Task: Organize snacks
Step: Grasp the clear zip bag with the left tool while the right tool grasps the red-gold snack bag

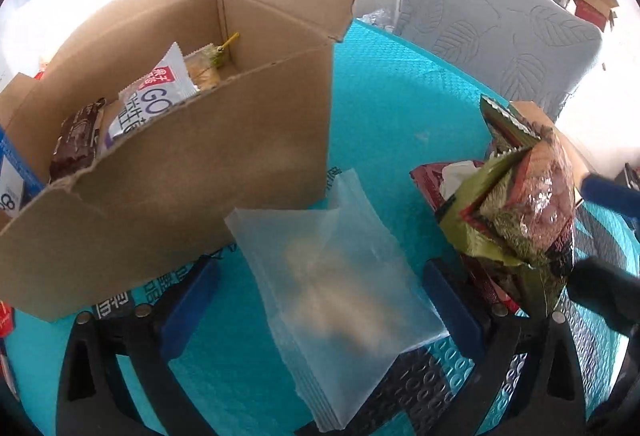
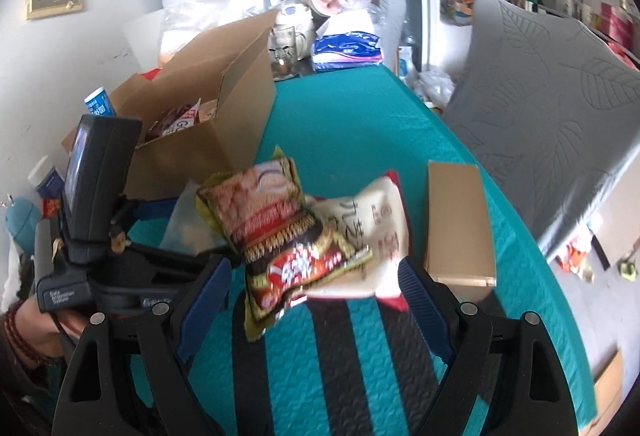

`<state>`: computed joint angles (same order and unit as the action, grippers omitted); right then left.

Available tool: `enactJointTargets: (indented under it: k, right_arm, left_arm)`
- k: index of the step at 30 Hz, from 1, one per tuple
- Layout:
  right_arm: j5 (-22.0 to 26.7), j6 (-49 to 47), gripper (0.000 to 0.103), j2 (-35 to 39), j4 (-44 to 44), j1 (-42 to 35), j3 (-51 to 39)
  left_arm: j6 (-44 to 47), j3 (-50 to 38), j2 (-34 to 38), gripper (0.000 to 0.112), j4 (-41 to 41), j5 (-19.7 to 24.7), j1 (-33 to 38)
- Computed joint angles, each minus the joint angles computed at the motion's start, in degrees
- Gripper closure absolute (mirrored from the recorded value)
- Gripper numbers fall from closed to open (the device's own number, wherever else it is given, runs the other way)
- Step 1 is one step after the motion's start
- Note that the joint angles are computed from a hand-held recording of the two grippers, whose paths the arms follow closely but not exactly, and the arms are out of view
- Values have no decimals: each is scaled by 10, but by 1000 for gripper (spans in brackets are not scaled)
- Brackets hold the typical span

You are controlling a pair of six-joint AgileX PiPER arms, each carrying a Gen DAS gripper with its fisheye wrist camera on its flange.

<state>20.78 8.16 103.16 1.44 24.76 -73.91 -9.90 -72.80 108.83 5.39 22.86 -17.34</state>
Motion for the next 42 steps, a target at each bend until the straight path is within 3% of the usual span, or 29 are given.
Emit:
enactJointTargets:
  k: [1,2,3,4,8,11,15,19,22,26,35,42]
  right_arm:
    - [5,-29,17,5,22,-2,-8]
    - [12,-58,17,12,43,-5,-19]
    - [24,-82,17,21,58,-7,-33]
    - [33,-94,17,28,64,-7,-45]
    - [44,-129,17,52,90,-10,-73]
    - [59,-160,17,68,133,-15,-90]
    - [63,-125,44,76,87,1,-94]
    - [50,-136,52,46,104,14,-56]
    - [33,-71,53,10,53,41,-8]
    - [20,-56,53,-35,82,66,57]
    - [25,190,53,-112,-71,140,169]
    - [40,290,53,-131,-147,169,192]
  left_arm:
    - [5,-8,5,10,-4,3,2]
    - [-2,-2,0,19,3,-2,1]
    - [-16,0,-3,43,16,-9,-1]
    - [-41,8,-12,52,41,-16,-1]
    - [15,16,-21,68,-10,-12,10]
    - [31,34,-42,68,-11,-8,14]
    - [42,75,-78,68,-12,-9,28]
    - [127,115,-118,69,-90,8,45]
    - [192,154,-151,69,-140,23,51]
    - [235,201,-188,69,-186,34,49]
    - [310,256,-249,69,-241,78,57]
    - [267,290,-279,69,-186,64,27]
